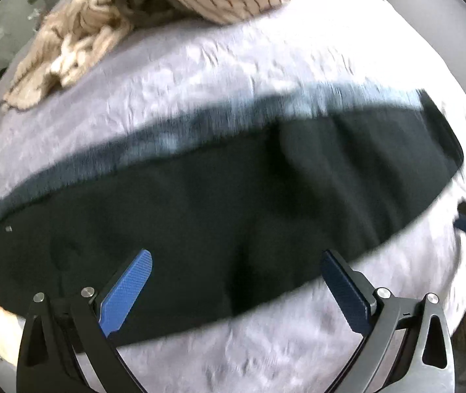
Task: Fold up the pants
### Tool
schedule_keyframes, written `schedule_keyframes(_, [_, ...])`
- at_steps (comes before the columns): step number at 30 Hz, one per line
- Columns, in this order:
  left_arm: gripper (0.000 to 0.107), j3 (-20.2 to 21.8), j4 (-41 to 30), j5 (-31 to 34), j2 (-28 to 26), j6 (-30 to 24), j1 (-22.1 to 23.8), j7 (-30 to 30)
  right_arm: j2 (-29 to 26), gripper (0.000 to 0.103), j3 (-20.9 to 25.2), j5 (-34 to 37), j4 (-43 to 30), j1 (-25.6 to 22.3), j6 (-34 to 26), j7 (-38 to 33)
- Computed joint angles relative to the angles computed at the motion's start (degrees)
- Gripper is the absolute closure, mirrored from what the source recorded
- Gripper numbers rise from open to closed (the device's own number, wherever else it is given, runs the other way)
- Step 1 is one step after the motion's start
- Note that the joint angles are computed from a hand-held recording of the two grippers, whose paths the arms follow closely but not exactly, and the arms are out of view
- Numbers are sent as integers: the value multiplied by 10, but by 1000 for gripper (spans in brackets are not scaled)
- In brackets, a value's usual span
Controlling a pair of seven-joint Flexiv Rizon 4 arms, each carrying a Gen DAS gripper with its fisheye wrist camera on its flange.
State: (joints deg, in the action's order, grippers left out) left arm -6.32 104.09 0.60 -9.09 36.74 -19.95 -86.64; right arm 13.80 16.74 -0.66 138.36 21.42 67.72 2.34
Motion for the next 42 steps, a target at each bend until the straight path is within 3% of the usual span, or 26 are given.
schedule_keyframes(4, [4, 1, -64, 23, -55, 15, -10, -70, -11, 55, -17, -29, -17, -10, -16, -55])
schedule_keyframes(10, [4, 30, -167, 97, -146, 6, -40, -167, -100, 55, -51, -54, -96, -20, -22, -190])
schedule_keyframes(15, [4, 47, -188, 112, -185, 15, -42, -188, -183, 55, -64, -102, -169, -29, -45, -277])
schedule_keyframes(19, [4, 52, -188, 119, -190, 30, -45, -190, -214, 57, -81, -174, -184, -31, -72, -283])
schedule_keyframes(24, [4, 53, -184, 119, -166, 16, -45, -179, -186, 55, -90, -190, -175, -52, -103, -233])
schedule_keyframes(30, [4, 35, -122, 96, -114, 34, -34, -148, -111, 55, -57, -168, -128, -61, -113, -221])
schedule_keyframes(38, [4, 27, -93, 81, -116, 17, -34, -146, -79, 51, -35, -140, -74, -51, -116, -192])
schedule_keyframes(42, [4, 41, -102, 122, -104, 4, -37, -152, -54, 51, -30, -127, -71, -47, -140, -192])
